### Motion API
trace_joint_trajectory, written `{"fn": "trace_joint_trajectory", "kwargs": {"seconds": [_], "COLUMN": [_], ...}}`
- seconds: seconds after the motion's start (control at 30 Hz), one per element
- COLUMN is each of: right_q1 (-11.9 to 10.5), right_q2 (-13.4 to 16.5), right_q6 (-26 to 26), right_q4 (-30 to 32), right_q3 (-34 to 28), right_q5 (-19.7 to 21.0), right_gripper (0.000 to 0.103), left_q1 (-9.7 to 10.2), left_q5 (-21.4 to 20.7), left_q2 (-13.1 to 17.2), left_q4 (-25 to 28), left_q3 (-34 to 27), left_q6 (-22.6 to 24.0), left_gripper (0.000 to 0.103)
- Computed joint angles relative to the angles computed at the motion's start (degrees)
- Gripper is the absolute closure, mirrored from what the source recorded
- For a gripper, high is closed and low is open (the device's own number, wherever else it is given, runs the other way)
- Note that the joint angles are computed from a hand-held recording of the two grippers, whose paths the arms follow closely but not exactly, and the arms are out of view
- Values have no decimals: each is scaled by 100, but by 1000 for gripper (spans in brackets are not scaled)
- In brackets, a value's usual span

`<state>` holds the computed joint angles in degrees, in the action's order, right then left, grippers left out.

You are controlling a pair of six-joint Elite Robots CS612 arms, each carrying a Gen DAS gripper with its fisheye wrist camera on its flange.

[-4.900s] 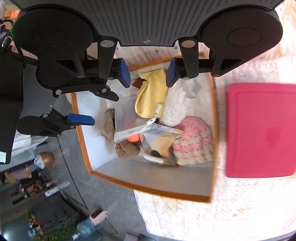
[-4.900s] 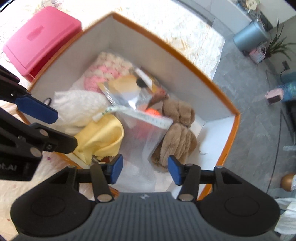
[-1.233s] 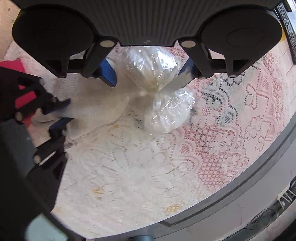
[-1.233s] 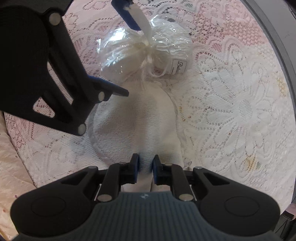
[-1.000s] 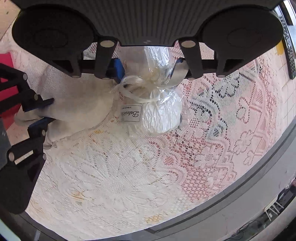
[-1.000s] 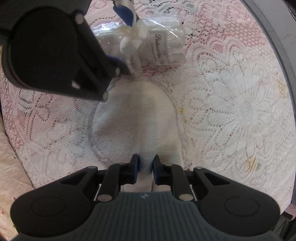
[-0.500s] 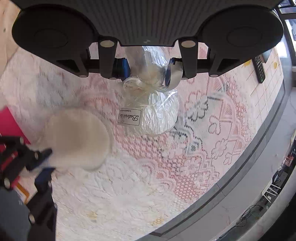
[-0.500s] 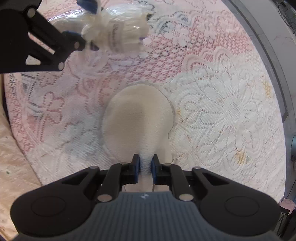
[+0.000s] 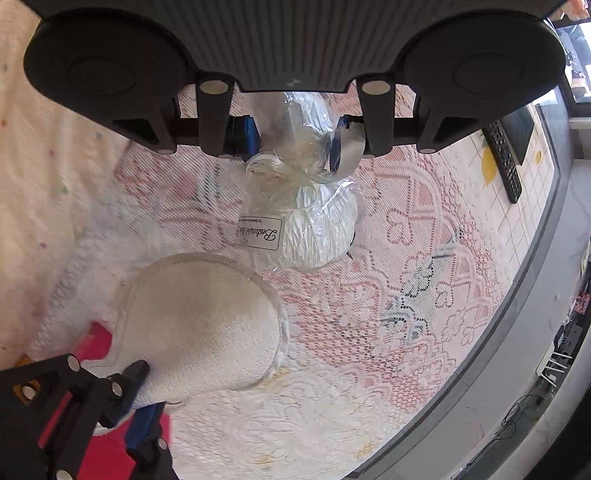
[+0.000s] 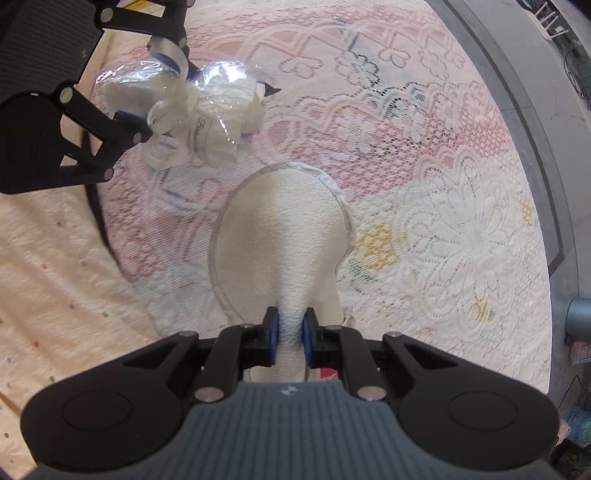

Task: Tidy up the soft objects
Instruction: 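Carry the plastic bag and white pad with both grippers over the orange box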

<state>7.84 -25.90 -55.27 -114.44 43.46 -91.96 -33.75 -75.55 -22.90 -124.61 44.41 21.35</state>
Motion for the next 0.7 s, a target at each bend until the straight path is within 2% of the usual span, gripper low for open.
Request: {"fn": "trace_joint_trajectory", "kwargs": {"seconds": [0.2,0.33,0.53,0.7], "right_q1": [-40,-102,-285,-480], "right_q2": [-623,-1009,-1519,-1812], "right_q6": [-111,-102,89,314], "right_q4": [-482,-898,-1567,-1983], "right_q3": [955,1551,2336,2799], "right_q5": [64,32,35,-75], "right_gripper": [91,91,91,91], "left_q1": [-116,-205,-358,-486], "left_q5": [-97,-175,-254,-406], "left_q2": [-476,-718,-917,-905], "left_q4": [-520,-919,-1491,-1737], "left_q3": [776,1126,1399,1315], "left_q6": [32,-111,-158,-173], "left_gripper": [59,59,59,59]}}
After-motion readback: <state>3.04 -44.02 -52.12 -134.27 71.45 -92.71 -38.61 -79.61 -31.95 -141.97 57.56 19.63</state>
